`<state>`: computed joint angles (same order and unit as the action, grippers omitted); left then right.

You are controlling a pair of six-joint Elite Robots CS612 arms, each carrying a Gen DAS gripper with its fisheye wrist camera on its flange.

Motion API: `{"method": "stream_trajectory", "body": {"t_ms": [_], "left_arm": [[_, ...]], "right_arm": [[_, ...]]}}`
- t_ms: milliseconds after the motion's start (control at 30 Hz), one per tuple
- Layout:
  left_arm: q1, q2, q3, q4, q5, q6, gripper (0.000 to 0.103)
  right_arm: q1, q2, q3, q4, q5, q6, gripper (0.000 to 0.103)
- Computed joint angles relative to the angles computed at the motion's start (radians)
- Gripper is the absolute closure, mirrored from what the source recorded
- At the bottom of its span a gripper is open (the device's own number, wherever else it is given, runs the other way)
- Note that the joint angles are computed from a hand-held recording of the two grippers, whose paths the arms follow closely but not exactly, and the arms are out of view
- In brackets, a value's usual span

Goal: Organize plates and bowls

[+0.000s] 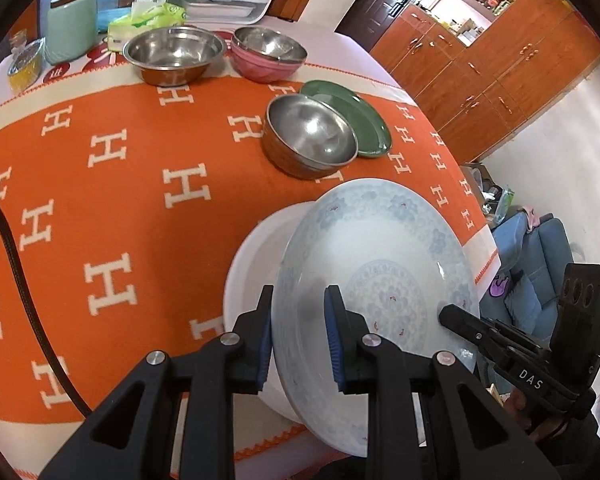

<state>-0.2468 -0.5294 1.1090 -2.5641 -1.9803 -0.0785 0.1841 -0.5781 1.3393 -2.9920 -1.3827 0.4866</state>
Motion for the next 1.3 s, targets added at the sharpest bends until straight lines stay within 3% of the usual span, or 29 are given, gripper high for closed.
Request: {"method": "stream_trajectory", "body": {"t_ms": [767,1300], "left_arm": [[-0.048,0.041,-0.011,0.026,0.138,-0.185,0.081],[-0.064,0.042,0.022,-0.009,0.226,-0.303,0.080]], "right_arm": [[-0.054,0.049,-0.085,0.264,0.151,-0.261,0.086],[-0.058,0.074,-0.138,0.376,0.182,-0.449,0.082]]}}
